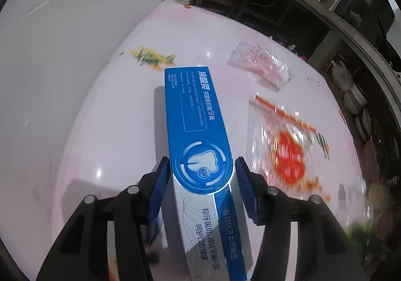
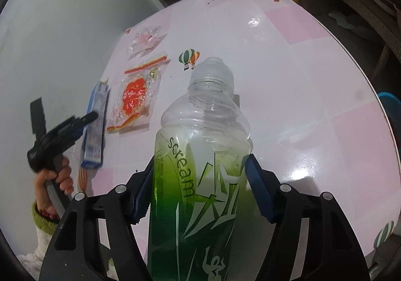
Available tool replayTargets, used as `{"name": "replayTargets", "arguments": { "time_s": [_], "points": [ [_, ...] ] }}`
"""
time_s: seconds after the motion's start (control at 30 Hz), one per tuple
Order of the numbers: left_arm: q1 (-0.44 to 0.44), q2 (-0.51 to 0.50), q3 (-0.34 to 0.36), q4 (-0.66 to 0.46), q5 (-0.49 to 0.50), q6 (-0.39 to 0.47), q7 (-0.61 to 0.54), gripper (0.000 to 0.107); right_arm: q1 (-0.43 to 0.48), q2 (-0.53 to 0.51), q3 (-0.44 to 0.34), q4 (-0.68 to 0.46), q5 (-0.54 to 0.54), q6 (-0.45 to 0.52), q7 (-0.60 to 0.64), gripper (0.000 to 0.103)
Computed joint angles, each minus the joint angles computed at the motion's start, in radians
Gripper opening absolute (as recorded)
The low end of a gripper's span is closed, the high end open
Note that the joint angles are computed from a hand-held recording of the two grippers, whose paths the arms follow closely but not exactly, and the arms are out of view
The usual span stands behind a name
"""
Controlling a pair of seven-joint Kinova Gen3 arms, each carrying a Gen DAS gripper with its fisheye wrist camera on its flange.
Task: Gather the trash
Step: 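Grasp the blue toothpaste box with the left tool while the right tool holds the bottle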
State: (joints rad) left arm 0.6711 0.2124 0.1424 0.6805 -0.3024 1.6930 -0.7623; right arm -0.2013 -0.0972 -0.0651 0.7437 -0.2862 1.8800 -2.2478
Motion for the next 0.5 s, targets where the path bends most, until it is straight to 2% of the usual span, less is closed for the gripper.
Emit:
{"name": "replayTargets", "arguments": {
  "time_s": [0.1, 0.27, 0.4, 0.5],
  "points": [
    [0.014, -0.065, 0.018, 0.080, -0.007, 0.000, 0.025, 0.052, 0.004, -0.007, 0.010, 0.005, -0.007, 0.005, 0.014, 0.064],
    [0.048, -0.132, 0.092, 0.148, -0.032, 0.042, 0.067, 0.052, 0.000, -0.001, -0.003, -0.017, 0.014, 0.029, 0.019, 0.064],
    [0.015, -0.180, 0.140, 0.193, 0.082, 0.013, 0.087, 0.052, -0.009, 0.004, -0.018, -0.046, 0.039, 0.074, 0.025, 0.064],
    [0.014, -0.182, 0.176, 0.186, 0.116, 0.017, 0.090, 0.052, -0.008, -0.006, -0.013, -0.055, 0.040, 0.109, 0.030, 0.064]
  ]
}}
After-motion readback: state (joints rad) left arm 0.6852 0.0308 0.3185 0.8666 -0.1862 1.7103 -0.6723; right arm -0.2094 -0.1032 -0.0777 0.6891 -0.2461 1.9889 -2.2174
